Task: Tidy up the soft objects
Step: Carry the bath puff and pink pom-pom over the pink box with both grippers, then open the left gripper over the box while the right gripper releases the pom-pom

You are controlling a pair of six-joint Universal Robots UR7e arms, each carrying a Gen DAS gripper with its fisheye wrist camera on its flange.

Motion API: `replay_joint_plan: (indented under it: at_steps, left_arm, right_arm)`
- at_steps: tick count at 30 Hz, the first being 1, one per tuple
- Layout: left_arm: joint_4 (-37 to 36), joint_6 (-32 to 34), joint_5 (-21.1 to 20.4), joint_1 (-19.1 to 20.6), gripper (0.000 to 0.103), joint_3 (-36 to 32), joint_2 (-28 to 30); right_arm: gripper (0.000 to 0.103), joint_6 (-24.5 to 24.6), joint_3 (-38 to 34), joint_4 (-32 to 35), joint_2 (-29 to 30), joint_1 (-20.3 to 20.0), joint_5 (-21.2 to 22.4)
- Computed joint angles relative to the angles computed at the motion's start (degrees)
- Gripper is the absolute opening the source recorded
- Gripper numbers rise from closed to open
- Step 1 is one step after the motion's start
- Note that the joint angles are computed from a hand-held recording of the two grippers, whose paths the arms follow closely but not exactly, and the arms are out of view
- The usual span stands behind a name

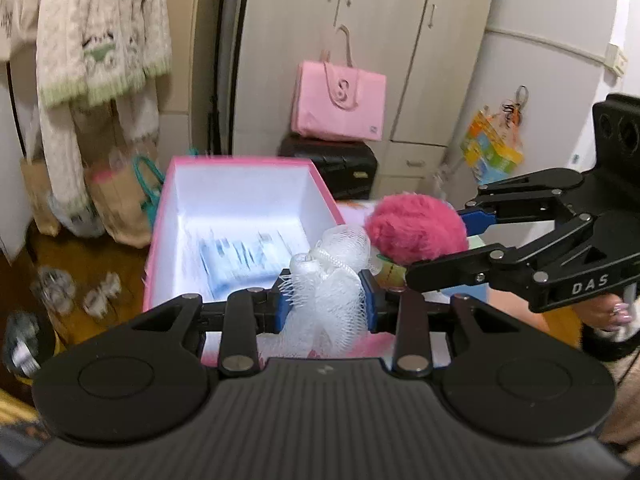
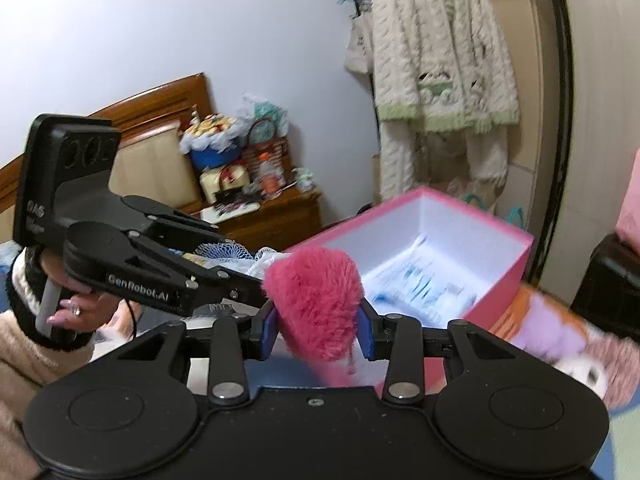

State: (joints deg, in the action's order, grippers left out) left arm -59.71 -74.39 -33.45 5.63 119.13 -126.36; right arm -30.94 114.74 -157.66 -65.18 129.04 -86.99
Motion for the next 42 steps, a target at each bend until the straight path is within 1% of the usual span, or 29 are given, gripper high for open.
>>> replay_joint_plan:
  at_steps: [2, 4, 5, 7, 9, 11, 14, 16, 19, 22, 25, 27, 29, 30, 31, 33, 36, 38, 42]
  left_arm:
    - [-6.7, 7.14, 2.33, 4.16, 0.033, 1.02, 0.41]
    - [-16.61, 15.76, 4.55, 8.92, 0.033, 3.18, 0.54]
    - [-21.94, 19.96, 4.68, 11.37, 0.033, 4.05, 0.82]
    - [-32.73, 28.65, 4.31, 16.28, 0.033, 5.45, 2.11]
    - [-39.51, 34.43, 4.76, 20.03, 0.033, 5.8, 4.56]
    - [-45.81, 39.91, 5.18, 24.11, 0.033, 5.43, 8.18]
    - [-50.05, 44.71, 4.11, 29.4, 0.033, 3.01, 13.74]
    - [-51.96, 47.72, 4.44, 32.14, 0.033, 1.58, 17.07]
    - [-50.46, 49.92, 5.31, 35.48, 0.033, -1.33, 21.52]
    - [-49.66, 51.5, 3.61, 38.28, 0.033, -3.74, 24.2]
    - [-49.4, 51.1, 1.89, 40.0, 0.035, -4.73, 25.49]
    - [-49.22, 50.53, 1.47, 40.65, 0.039, -4.78, 25.82]
    - [-48.57, 49.07, 2.07, 40.91, 0.048, -4.66, 26.15]
    - [-48.71, 48.81, 2.28, 41.03, 0.05, -4.56, 26.19]
    - [-48.96, 48.65, 2.16, 41.13, 0.055, -4.52, 26.1]
    - [-48.76, 47.71, 1.77, 40.79, 0.06, -4.49, 25.49]
    - [-49.69, 47.53, 1.01, 39.51, 0.066, -3.55, 23.48]
    - [-47.82, 46.34, 0.58, 38.34, 0.069, -3.27, 22.24]
    - [-43.49, 42.61, 0.41, 35.97, 0.071, -2.68, 19.49]
  right_arm:
    - [0.044, 0.61, -2.83, 0.84, 2.19, -0.15, -0.25]
    - [0.044, 2.16, -5.46, 2.01, 4.3, -0.64, 0.36]
    - [0.044, 2.88, -7.01, 3.25, 5.52, -1.21, 1.23]
    - [0.044, 3.59, -8.96, 3.4, 7.73, -1.56, 0.6]
    - [0.044, 3.47, -10.78, 3.35, 9.9, -1.66, -0.94]
    - [0.044, 3.57, -13.5, 4.48, 12.16, -2.04, -1.82]
    - [0.044, 3.71, -18.59, 6.42, 16.24, -2.64, -3.94]
    - [0.044, 4.17, -21.93, 7.86, 18.84, -3.09, -5.6]
    - [0.044, 4.68, -26.0, 10.26, 22.05, -3.67, -7.32]
    - [0.044, 5.42, -28.47, 11.34, 24.17, -4.36, -8.38]
    - [0.044, 5.51, -29.38, 11.56, 25.16, -4.89, -8.87]
    - [0.044, 4.89, -29.72, 11.19, 25.82, -4.98, -9.71]
    - [0.044, 3.72, -30.14, 10.48, 26.75, -4.81, -11.15]
    - [0.045, 3.28, -30.38, 9.91, 27.2, -4.68, -12.0]
    - [0.046, 2.85, -30.33, 8.55, 27.72, -4.46, -13.28]
    - [0.05, 2.7, -30.65, 7.27, 28.42, -4.53, -13.96]
    - [0.05, 5.42, -30.84, 9.01, 27.72, -5.84, -10.84]
    - [0.051, 6.26, -30.08, 9.42, 26.63, -6.59, -8.37]
    - [0.051, 7.41, -27.6, 9.4, 24.23, -7.01, -6.44]
